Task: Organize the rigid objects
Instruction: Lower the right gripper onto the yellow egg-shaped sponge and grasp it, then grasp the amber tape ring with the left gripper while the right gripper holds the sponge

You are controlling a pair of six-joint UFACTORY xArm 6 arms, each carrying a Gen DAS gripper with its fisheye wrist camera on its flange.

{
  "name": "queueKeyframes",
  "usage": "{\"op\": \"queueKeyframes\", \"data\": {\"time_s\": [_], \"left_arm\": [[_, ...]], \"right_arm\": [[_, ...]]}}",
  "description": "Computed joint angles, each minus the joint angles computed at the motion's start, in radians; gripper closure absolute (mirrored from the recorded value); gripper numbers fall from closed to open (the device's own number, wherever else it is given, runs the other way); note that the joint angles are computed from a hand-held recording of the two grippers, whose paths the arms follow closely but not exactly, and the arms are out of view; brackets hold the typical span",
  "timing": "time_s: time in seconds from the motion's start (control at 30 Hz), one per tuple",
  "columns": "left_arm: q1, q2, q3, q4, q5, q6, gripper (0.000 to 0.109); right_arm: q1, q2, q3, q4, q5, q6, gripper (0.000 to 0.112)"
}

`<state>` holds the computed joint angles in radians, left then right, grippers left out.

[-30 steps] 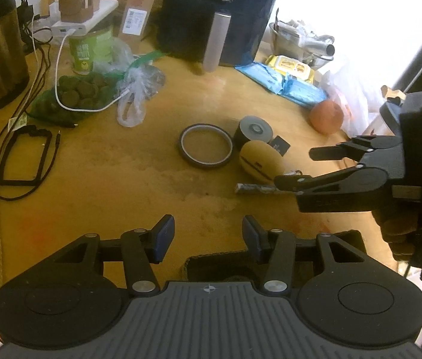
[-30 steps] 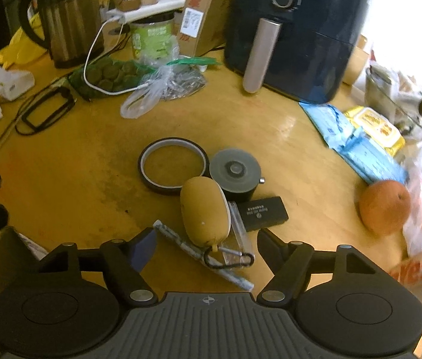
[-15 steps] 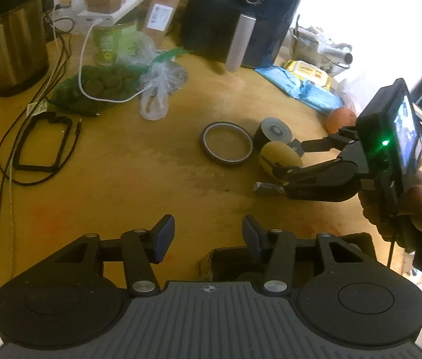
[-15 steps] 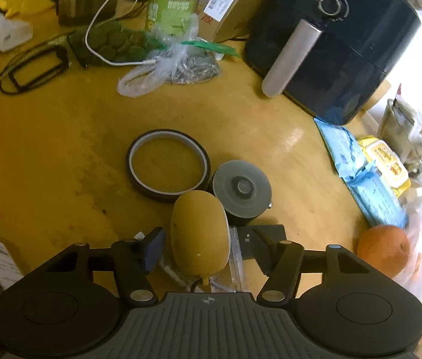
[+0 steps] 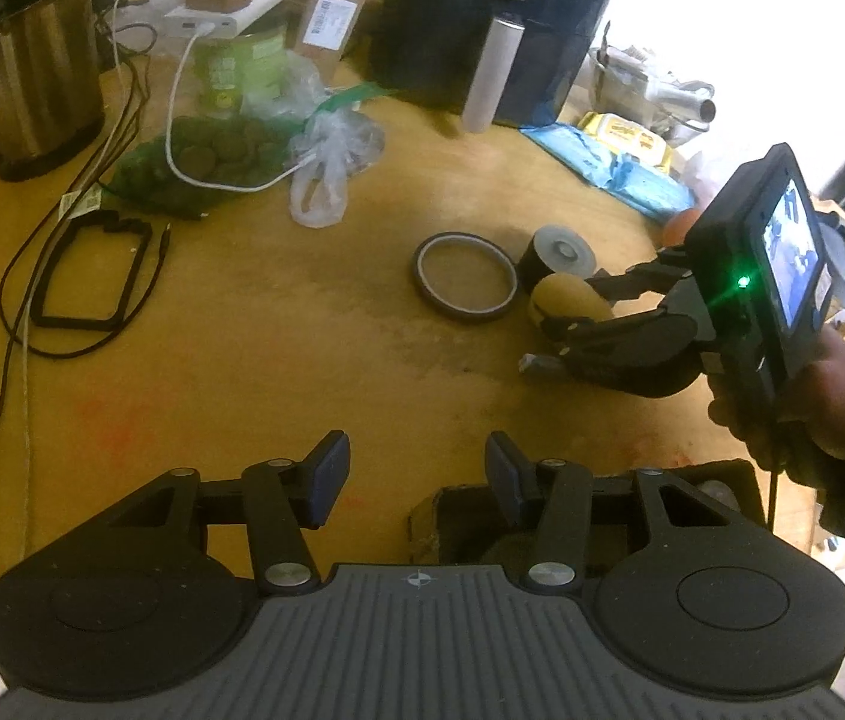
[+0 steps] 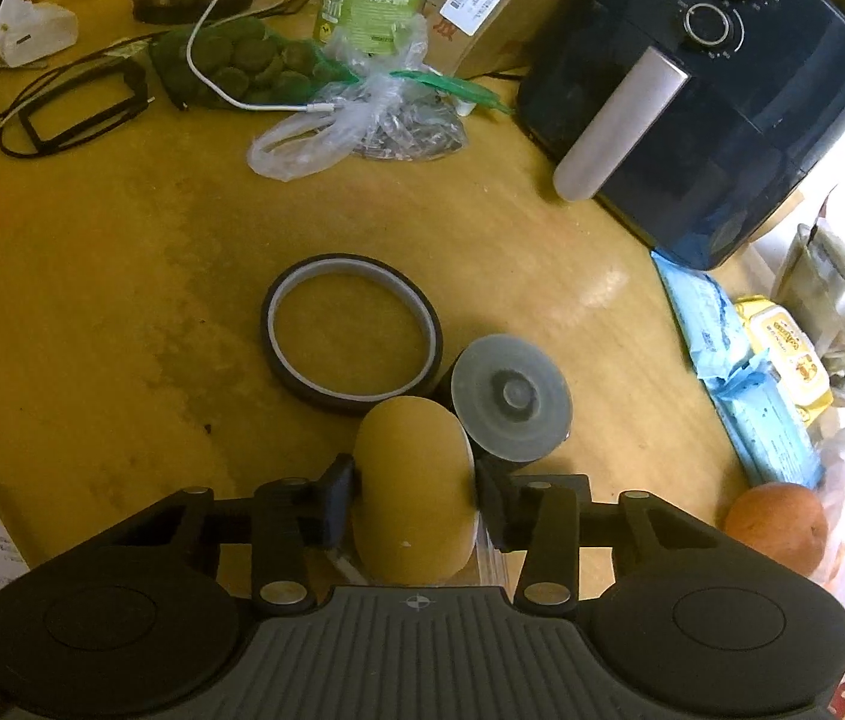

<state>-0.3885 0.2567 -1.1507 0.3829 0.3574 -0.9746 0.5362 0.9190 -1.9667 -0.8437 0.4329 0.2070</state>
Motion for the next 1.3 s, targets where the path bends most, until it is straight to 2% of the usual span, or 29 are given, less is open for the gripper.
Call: {"op": "queueKeyframes", "data": {"time_s": [0.33,0.77,1.03,1.3], "left_arm": [[-0.002,0.051,-0.068,-0.011,-0.008,0.074,0.059],[0.001,0.101,-0.14,-0.015,-0.011,0.139,0.059],[0.005,0.139,-0.195,-0.016,-0.01,0.172,0.059],[0.012,0.198,-0.267,-0.033,0.011,0.215,0.059]], "right_arm": [[-0.045,-0.2,0.239,-0.102,-0.153,0.293,0.067],[-0.105,-0.422,0.484,-0.263,-0.218,0.608,0.067],[-0.129,-0.486,0.551,-0.304,-0.245,0.697,0.067],[-0.136,-0.502,0.555,-0.31,-0.259,0.754,0.067]]}}
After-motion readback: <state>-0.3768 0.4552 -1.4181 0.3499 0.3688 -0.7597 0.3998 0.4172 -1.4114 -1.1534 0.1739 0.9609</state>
